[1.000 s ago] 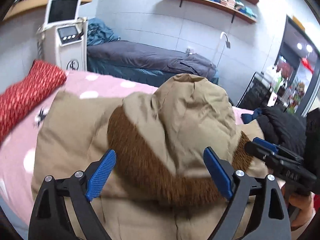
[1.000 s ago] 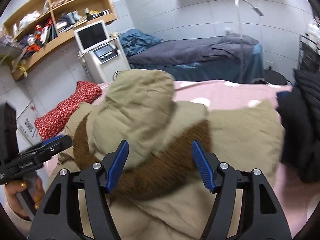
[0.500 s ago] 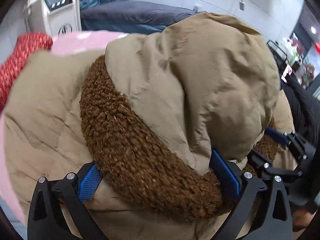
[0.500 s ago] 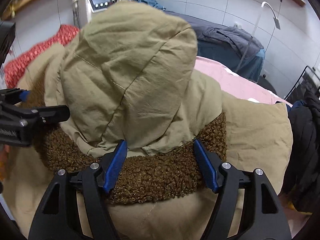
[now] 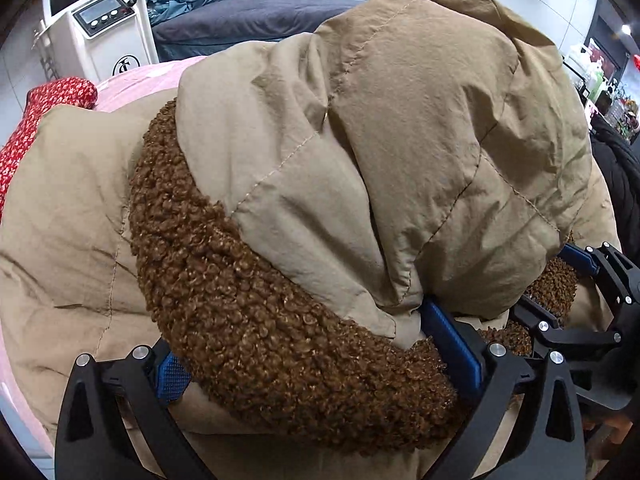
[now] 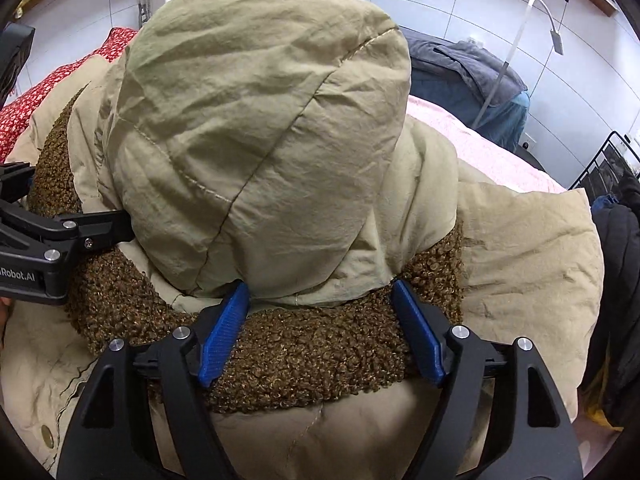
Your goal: Fold large clothes
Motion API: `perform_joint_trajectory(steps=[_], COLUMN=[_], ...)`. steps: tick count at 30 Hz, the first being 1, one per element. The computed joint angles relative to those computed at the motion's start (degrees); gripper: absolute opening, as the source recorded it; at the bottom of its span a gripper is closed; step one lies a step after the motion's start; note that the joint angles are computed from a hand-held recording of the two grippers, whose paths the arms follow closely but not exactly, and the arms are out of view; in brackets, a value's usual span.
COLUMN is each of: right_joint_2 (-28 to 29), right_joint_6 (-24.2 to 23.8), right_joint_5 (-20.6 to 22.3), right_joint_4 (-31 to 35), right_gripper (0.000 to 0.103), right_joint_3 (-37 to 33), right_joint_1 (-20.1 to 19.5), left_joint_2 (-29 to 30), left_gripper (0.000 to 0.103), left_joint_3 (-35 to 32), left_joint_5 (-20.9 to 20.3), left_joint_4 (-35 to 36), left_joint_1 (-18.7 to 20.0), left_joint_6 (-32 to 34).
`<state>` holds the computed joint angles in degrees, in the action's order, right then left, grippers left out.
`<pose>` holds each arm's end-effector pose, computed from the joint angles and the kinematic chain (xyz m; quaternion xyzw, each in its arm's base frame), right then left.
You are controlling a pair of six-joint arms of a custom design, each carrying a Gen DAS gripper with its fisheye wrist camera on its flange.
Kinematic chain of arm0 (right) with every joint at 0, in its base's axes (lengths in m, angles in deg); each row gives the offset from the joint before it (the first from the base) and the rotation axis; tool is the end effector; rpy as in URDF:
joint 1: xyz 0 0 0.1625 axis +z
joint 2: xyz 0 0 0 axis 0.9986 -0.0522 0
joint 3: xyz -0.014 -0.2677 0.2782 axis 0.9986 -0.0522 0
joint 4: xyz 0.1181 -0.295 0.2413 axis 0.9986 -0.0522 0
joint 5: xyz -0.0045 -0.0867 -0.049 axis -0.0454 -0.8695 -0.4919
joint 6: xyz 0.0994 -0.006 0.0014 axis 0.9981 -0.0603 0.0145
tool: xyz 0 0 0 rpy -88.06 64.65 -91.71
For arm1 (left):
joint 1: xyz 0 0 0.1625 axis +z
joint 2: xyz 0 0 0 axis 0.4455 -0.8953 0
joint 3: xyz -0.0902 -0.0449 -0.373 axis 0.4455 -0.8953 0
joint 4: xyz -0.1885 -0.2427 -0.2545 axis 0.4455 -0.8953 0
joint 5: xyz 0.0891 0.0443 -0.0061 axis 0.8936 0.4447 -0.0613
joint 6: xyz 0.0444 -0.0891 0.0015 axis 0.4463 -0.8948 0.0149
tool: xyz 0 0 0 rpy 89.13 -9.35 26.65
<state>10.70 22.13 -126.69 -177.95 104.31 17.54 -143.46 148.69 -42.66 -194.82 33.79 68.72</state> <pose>0.2083 -0.5033 0.0103 0.2841 -0.8705 0.2244 0.3334 -0.0728 -0.5415 0.1993 0.1248 0.9054 -0.2272 0.3362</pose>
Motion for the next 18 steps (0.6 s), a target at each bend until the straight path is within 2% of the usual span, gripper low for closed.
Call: perform_joint_trajectory(steps=[8, 18], right_joint_2=[0.0, 0.3], right_joint_6=[1.0, 1.0], right_joint_5=[0.1, -0.2], right_joint_4=[3.5, 3.4], right_gripper=[0.075, 0.075], right_joint_3=[-1.6, -2.2], right_joint_1=[-0.8, -0.5], left_joint_2=[1.3, 1.7], left_gripper=[0.098, 0.098], left_joint_3=[-1.3, -1.2], left_joint_5=[-0.1, 0.3], left_joint_4=[0.1, -1.1], left_joint_1=[0.8, 0.8], left_joint_6=[0.9, 1.6])
